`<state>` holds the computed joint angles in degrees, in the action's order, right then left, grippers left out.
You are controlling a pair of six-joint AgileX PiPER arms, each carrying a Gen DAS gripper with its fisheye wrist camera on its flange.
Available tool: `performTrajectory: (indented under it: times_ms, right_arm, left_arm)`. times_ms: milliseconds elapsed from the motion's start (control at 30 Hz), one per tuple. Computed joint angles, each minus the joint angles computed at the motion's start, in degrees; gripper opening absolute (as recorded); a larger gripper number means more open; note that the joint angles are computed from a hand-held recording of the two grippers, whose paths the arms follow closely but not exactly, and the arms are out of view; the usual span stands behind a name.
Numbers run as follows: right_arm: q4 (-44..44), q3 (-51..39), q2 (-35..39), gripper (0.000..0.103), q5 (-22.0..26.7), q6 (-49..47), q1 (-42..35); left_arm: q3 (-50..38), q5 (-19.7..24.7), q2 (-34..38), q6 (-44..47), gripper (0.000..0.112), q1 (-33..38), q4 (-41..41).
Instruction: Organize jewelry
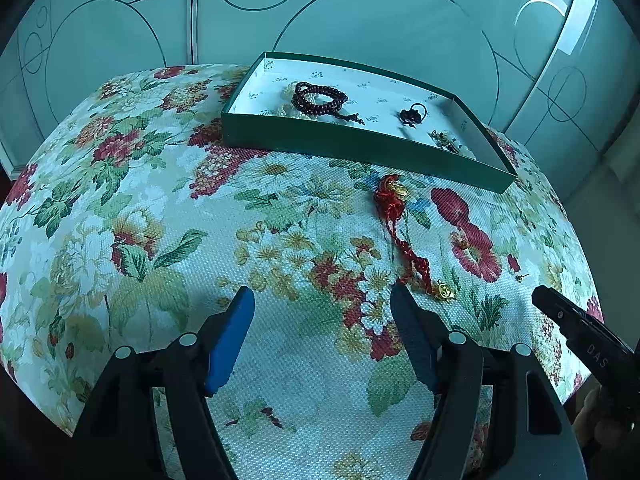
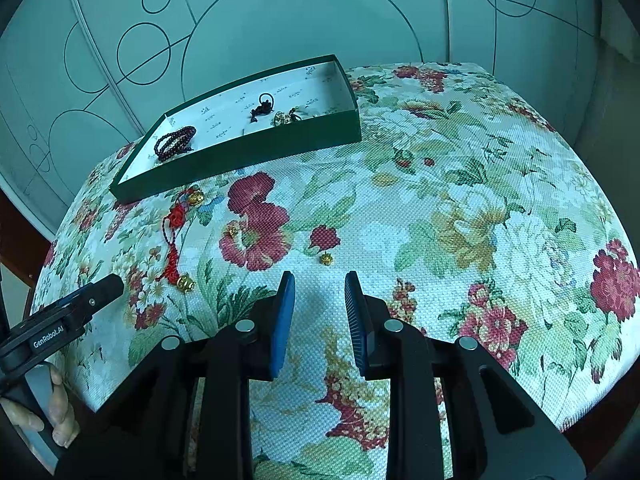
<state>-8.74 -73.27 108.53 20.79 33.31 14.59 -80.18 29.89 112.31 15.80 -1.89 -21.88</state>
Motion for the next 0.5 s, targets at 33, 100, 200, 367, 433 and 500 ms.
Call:
performTrajectory:
  times_ms: [33, 100, 200, 367, 433, 500]
  right_arm:
    - [-0.9, -0.5, 0.5, 0.026, 0.1, 0.9, 0.0]
    - [-2.4, -1.7, 1.5, 0.026, 0.3, 2.3, 0.1]
    - [-3.3, -3.7, 3.3, 0.025, 0.9, 3.1, 0.0]
    - [-4.9, -6.3, 5.5, 0.024, 1.9, 4.1, 0.3]
    - [-7.8, -6.9, 6.0, 0.023, 2.3, 6.3, 0.8]
    - [-11.7, -7.6, 6.5, 0.016, 3.5, 9.2, 1.6]
  left_arm:
    - [0.0, 0.0, 0.1, 0.1, 0.070, 0.0, -0.2]
    - [-0.2, 0.1, 0.4, 0.3, 0.070, -0.1, -0.4]
    - [-0.7, 0.4, 0.9, 0.6, 0.070, 0.0, -0.8]
    - [-1.2, 0.6, 1.6, 1.0, 0.070, 0.1, -1.4]
    - [-1.4, 0.8, 1.9, 1.2, 0.070, 0.1, -1.7]
    - [-1.5, 0.7, 2.0, 1.2, 0.070, 0.1, -1.7]
